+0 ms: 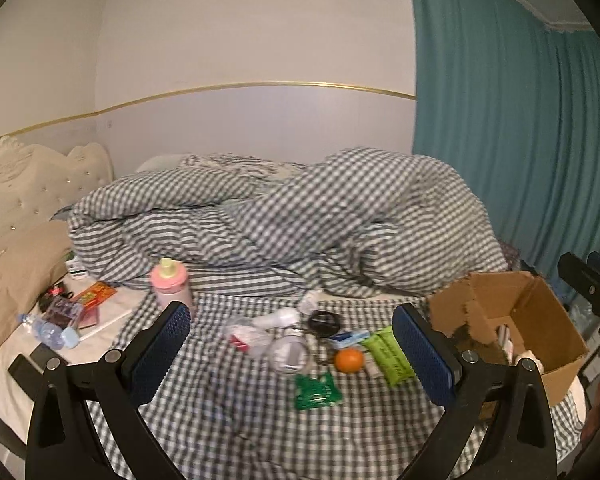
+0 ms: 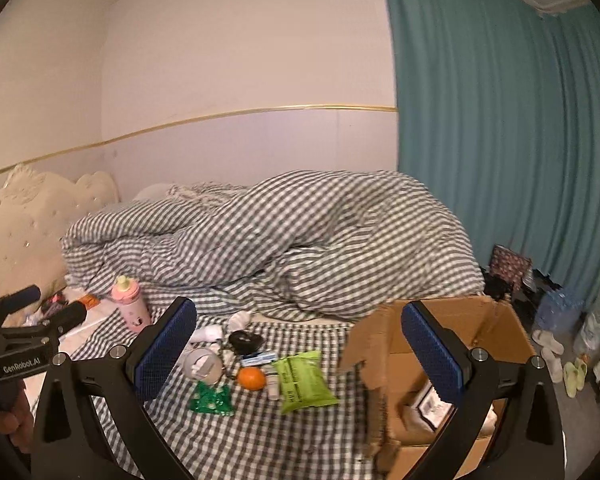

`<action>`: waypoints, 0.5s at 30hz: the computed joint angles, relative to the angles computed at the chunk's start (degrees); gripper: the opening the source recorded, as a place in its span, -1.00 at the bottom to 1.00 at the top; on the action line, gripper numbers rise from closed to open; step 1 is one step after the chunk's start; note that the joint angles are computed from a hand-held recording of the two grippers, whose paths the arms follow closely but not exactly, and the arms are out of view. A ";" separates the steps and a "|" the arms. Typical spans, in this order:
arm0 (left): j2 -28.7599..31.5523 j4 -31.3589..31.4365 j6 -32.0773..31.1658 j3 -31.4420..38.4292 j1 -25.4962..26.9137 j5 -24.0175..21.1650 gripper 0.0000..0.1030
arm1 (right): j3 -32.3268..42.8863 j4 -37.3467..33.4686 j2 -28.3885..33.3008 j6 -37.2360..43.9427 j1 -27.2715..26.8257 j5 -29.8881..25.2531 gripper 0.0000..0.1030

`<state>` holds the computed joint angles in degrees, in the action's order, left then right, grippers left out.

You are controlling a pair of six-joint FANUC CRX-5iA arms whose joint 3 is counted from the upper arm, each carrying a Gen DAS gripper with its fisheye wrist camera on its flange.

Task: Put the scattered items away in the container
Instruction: 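Move both tools back over the scattered items on the bed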

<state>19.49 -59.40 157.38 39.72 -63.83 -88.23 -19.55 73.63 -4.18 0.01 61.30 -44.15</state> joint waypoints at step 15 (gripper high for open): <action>-0.70 9.37 1.05 -7.57 7.41 6.63 1.00 | 5.52 -10.38 8.43 11.23 -1.20 3.24 0.99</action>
<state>18.79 -50.03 158.43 32.15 -56.42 -81.60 -14.03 63.25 4.26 11.24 60.10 -40.92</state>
